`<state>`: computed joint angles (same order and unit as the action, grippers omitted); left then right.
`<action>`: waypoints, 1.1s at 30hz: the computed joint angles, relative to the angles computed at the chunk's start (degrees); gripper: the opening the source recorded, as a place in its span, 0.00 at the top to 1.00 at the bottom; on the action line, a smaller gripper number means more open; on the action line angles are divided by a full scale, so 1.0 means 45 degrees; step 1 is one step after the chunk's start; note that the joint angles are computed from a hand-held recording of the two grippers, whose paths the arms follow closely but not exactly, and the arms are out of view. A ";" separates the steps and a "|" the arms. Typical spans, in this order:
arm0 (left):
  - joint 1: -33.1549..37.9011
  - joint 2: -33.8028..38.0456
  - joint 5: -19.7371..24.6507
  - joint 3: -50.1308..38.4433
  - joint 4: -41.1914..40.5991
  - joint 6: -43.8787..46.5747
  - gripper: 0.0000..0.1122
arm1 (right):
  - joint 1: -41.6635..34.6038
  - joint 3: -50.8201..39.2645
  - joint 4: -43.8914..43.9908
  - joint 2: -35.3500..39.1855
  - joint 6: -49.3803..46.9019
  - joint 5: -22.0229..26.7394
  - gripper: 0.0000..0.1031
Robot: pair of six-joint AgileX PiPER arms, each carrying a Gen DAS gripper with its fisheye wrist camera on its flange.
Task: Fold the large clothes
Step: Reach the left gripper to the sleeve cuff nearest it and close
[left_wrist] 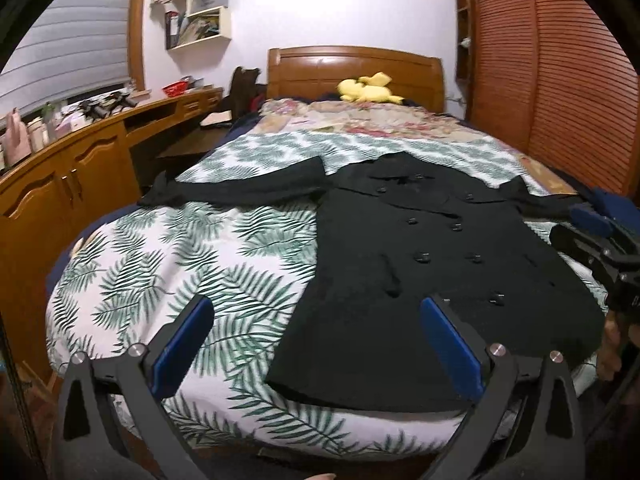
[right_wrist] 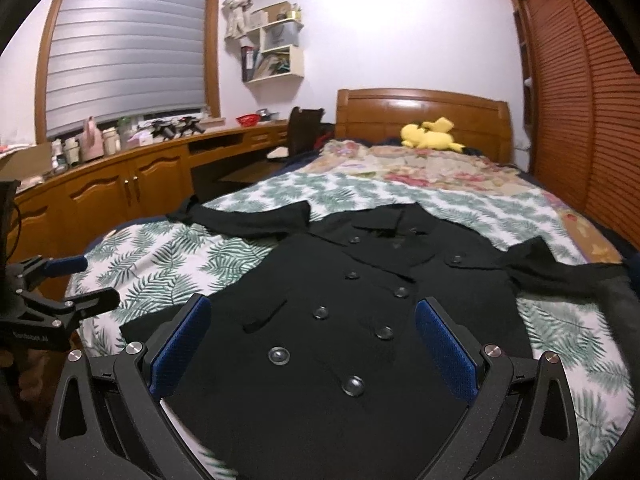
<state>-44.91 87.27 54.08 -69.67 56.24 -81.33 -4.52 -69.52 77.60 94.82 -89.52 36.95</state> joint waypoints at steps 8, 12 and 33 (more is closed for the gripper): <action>0.1018 0.0334 -0.0210 0.0246 -0.0148 -0.0456 0.08 | 0.1114 -0.4002 -0.1675 0.2995 0.1620 0.0783 0.01; 0.2338 0.0381 -0.1489 0.0060 -0.1117 0.0674 0.08 | 0.1907 -0.6286 -0.2831 0.4612 0.3005 0.0742 0.03; 0.9355 0.5821 -0.4411 -0.6984 -1.0249 1.2252 0.23 | 0.2787 -1.2169 -0.7505 0.9349 0.7744 0.2063 0.03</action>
<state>-2.82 113.47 34.23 -101.10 10.12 -26.20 8.02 -124.28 43.83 136.89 -54.67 46.23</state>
